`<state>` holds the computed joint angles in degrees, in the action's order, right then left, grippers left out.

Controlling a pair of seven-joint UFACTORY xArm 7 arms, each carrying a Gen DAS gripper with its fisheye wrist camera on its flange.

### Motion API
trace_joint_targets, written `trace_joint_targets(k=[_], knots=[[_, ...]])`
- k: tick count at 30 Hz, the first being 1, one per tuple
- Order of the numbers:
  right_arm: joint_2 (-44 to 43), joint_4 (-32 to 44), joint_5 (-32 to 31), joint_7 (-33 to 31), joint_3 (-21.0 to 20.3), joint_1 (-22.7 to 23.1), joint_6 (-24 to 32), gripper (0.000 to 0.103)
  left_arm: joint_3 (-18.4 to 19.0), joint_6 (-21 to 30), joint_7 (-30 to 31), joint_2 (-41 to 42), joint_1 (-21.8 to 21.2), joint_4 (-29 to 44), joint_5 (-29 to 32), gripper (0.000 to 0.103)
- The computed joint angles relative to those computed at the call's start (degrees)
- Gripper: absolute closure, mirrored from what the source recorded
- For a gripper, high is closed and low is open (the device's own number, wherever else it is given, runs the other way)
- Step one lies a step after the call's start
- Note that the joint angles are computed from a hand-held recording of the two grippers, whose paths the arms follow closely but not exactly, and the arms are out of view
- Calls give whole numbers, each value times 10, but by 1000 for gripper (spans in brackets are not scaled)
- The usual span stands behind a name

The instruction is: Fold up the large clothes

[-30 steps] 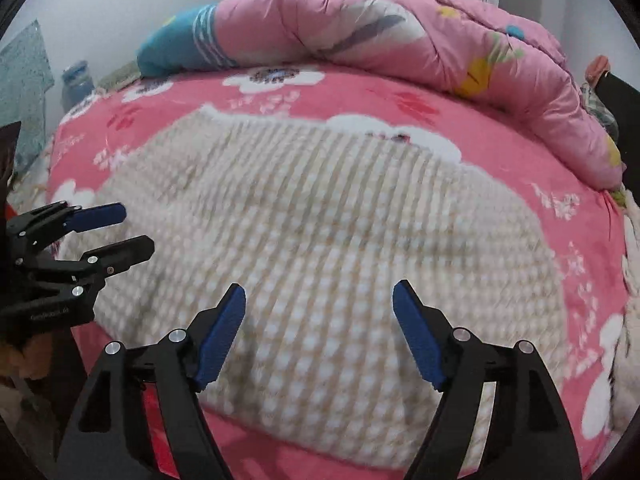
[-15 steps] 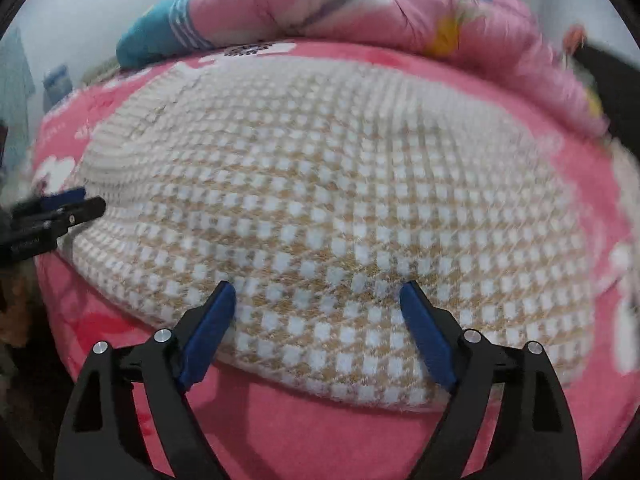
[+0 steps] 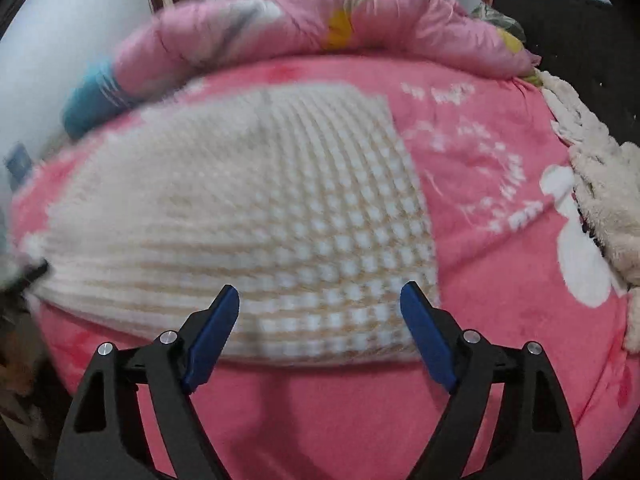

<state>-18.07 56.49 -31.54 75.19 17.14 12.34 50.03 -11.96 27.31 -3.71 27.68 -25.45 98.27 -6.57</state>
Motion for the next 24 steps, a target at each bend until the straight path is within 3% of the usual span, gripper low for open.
trace_joint_targets(k=[2,5,8,16,24], knots=[[-1,22,-31,9,24,3,26,19,20,-18,-25,-35,-17,-38,26,22],[19,55,-71,29,54,20,41,8,28,-38,-54,-95,-28,-105,59,15],[36,81,-97,50,72,46,70,6,49,-42,-133,-138,-56,-148,132,9],[100,172,-184,51,88,116,185,6,49,-7,-313,-185,-79,-174,316,8],[116,202,-213,87,62,171,239,6,30,70,-350,-180,-88,-128,405,8]])
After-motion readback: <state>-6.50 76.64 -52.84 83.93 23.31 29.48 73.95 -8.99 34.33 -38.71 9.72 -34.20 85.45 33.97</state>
